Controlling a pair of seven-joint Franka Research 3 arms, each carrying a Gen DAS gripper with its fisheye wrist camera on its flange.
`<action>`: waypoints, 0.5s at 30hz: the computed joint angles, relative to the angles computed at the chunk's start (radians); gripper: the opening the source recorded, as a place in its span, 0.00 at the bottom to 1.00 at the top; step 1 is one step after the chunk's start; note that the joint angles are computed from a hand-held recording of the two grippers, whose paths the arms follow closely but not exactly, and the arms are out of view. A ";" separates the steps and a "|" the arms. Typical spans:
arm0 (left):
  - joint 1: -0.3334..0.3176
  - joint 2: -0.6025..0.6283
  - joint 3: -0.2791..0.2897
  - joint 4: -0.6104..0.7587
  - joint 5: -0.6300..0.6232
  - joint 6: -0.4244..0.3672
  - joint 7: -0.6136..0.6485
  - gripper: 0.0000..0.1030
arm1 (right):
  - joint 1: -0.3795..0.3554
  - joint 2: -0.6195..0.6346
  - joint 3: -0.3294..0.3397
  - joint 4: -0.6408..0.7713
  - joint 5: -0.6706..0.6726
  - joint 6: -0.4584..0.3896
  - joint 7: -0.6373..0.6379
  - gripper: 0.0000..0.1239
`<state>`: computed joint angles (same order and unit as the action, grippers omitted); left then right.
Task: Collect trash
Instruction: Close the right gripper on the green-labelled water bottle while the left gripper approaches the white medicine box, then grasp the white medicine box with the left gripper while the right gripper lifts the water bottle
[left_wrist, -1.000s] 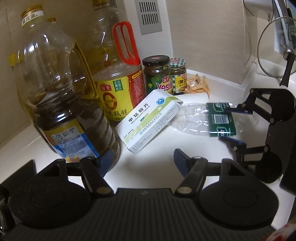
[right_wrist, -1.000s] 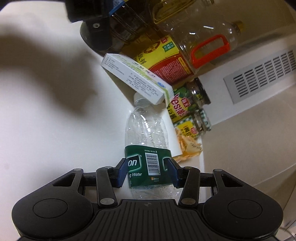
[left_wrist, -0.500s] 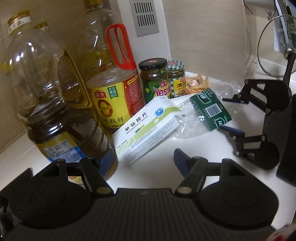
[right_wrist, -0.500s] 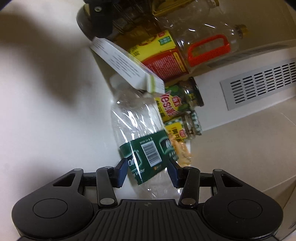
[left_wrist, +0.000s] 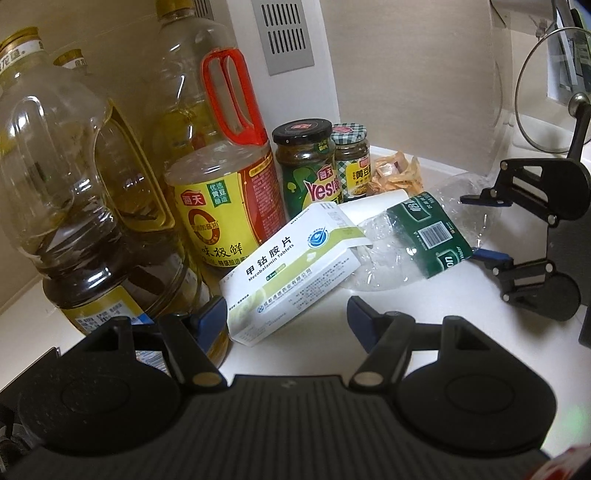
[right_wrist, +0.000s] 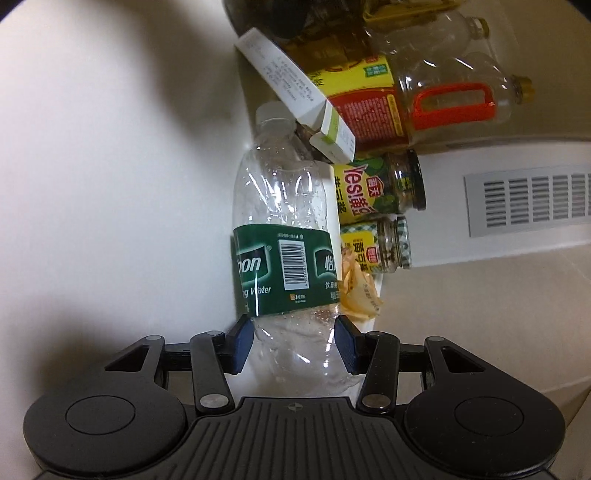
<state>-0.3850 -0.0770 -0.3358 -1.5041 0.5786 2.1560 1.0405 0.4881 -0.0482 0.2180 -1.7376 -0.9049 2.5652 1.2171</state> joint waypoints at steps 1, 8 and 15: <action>0.000 0.000 0.001 0.000 0.001 0.001 -0.002 0.67 | -0.001 -0.005 -0.002 -0.008 -0.007 0.008 -0.015 0.38; 0.003 0.009 0.005 0.002 -0.002 0.007 -0.006 0.67 | -0.010 0.012 -0.001 -0.002 0.010 0.071 0.005 0.38; 0.000 0.006 0.007 -0.003 0.003 0.023 0.003 0.67 | 0.036 0.064 -0.019 0.078 0.085 0.053 0.051 0.38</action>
<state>-0.3846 -0.0711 -0.3293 -1.5070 0.5812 2.1788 1.0440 0.5241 0.0160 0.1992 -1.6594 -0.8203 2.6185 1.2678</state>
